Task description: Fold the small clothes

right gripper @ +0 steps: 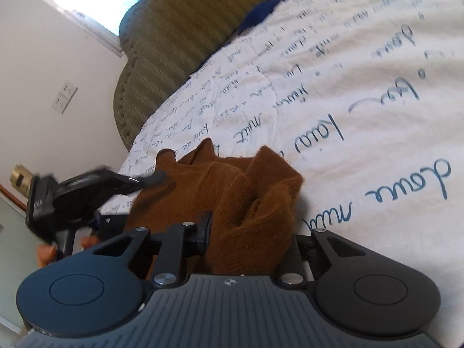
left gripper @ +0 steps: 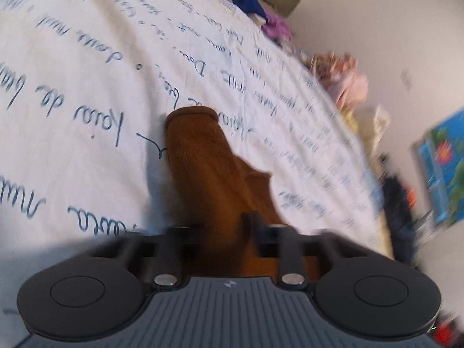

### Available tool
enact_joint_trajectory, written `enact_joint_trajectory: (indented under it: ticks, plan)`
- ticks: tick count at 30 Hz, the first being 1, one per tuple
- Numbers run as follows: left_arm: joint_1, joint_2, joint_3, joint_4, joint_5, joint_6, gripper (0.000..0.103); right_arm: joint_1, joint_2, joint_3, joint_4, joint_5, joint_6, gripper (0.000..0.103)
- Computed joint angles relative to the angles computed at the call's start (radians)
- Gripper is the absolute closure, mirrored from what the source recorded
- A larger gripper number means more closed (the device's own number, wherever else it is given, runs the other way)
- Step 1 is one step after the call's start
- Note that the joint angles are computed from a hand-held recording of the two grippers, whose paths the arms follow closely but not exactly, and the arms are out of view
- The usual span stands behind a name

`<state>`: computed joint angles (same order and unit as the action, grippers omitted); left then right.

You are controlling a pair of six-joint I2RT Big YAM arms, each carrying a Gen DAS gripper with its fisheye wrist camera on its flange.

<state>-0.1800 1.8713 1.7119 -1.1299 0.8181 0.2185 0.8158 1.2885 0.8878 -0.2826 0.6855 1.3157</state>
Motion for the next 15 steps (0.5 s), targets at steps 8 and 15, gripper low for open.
enact_joint_trajectory:
  ticks: [8, 15]
  plan:
    - [-0.029, -0.183, -0.193, 0.332, -0.057, 0.081, 0.093, 0.028, 0.047, 0.153, -0.244, 0.146, -0.196, 0.082]
    - [-0.053, -0.188, -0.181, 0.34, -0.248, 0.096, 0.089, -0.016, 0.041, 0.161, -0.401, 0.108, 0.019, 0.061]
